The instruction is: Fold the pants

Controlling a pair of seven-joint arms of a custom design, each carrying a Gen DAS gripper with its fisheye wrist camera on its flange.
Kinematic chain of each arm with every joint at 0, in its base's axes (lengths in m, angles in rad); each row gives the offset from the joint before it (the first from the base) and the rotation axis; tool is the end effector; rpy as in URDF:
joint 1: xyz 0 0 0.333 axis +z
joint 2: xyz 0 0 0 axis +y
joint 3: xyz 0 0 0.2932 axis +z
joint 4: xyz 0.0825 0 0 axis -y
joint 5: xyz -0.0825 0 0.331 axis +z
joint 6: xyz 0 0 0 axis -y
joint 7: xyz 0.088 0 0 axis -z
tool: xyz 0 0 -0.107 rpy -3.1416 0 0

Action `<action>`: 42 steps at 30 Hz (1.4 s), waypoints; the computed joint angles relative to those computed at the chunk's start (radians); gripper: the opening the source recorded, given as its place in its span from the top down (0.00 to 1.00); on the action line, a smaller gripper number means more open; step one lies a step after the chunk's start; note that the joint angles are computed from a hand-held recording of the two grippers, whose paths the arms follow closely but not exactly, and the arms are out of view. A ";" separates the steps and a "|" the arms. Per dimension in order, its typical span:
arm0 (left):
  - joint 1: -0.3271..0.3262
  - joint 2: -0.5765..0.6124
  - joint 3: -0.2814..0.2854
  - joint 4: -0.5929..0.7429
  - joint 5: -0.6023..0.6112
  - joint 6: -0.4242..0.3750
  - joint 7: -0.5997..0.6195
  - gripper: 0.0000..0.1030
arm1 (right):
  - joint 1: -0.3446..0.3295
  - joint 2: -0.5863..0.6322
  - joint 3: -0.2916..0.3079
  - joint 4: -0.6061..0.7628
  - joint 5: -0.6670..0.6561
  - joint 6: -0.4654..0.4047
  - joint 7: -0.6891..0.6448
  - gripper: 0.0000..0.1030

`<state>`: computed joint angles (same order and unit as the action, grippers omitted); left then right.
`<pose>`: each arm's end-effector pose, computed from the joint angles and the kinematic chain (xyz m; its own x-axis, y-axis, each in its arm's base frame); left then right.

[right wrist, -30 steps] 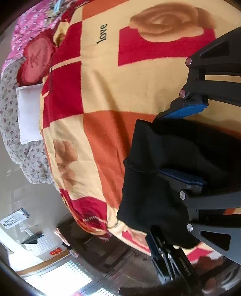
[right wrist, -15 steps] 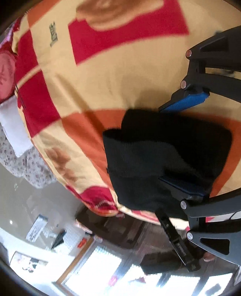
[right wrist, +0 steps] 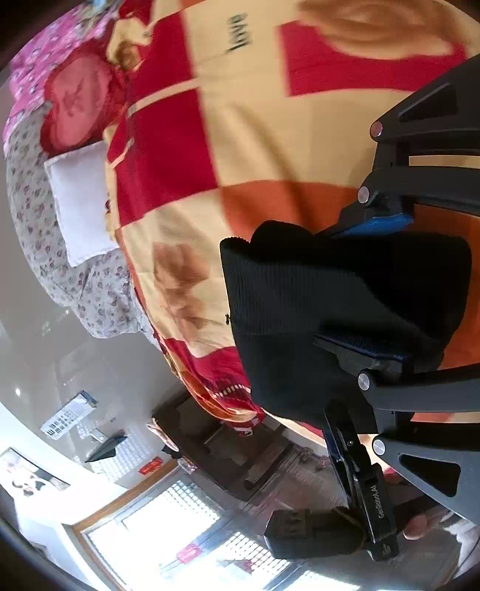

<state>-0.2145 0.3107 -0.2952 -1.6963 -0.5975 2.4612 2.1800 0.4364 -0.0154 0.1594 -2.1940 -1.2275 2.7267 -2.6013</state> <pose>0.5578 -0.2873 0.4715 -0.6851 -0.6568 0.3150 -0.6899 0.4464 -0.5698 0.4051 0.3175 0.4401 -0.2706 -0.8684 -0.4155 -0.5759 0.4919 -0.6530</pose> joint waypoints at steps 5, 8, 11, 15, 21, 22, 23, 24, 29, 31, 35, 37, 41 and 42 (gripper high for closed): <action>-0.053 0.147 0.038 0.155 0.159 -0.027 -0.159 0.38 | -0.018 0.106 -0.034 0.056 0.196 -0.006 -0.225 0.52; -0.033 0.158 0.019 0.170 0.158 -0.047 -0.160 0.36 | -0.005 0.071 -0.049 0.013 0.176 0.013 -0.171 0.51; -0.045 0.120 0.024 0.117 0.193 0.015 -0.159 0.36 | 0.017 0.030 -0.019 0.023 0.269 -0.112 -0.272 0.51; -0.066 0.099 0.030 0.076 0.240 0.077 -0.174 0.37 | 0.037 0.016 0.009 0.075 0.243 -0.167 -0.333 0.51; -0.079 0.096 0.031 0.057 0.282 0.121 -0.217 0.37 | 0.092 0.118 0.023 0.182 0.330 -0.288 -0.496 0.59; -0.077 0.096 0.029 0.057 0.281 0.121 -0.218 0.37 | 0.101 0.123 0.018 0.177 0.328 -0.297 -0.490 0.59; -0.075 0.094 0.026 0.052 0.280 0.125 -0.216 0.37 | 0.116 0.126 0.014 0.169 0.300 -0.310 -0.455 0.59; -0.077 0.088 0.026 0.040 0.284 0.137 -0.217 0.37 | 0.128 0.129 0.012 0.169 0.276 -0.322 -0.431 0.59; -0.094 0.041 0.039 -0.030 0.327 0.209 -0.236 0.37 | 0.144 0.099 0.005 0.151 0.250 -0.326 -0.369 0.59; -0.107 0.009 0.051 -0.081 0.361 0.274 -0.250 0.37 | 0.146 0.080 0.011 0.147 0.230 -0.336 -0.334 0.59; -0.102 -0.041 0.046 -0.147 0.377 0.348 -0.255 0.37 | 0.155 0.072 0.030 0.175 0.230 -0.424 -0.318 0.59; -0.094 -0.063 0.039 -0.171 0.368 0.364 -0.251 0.37 | 0.155 0.067 0.033 0.174 0.232 -0.433 -0.306 0.59; -0.086 -0.112 0.032 -0.227 0.350 0.400 -0.244 0.37 | 0.159 0.056 0.042 0.169 0.230 -0.445 -0.278 0.59; -0.083 -0.125 0.029 -0.245 0.340 0.414 -0.239 0.37 | 0.161 0.056 0.046 0.172 0.235 -0.451 -0.278 0.58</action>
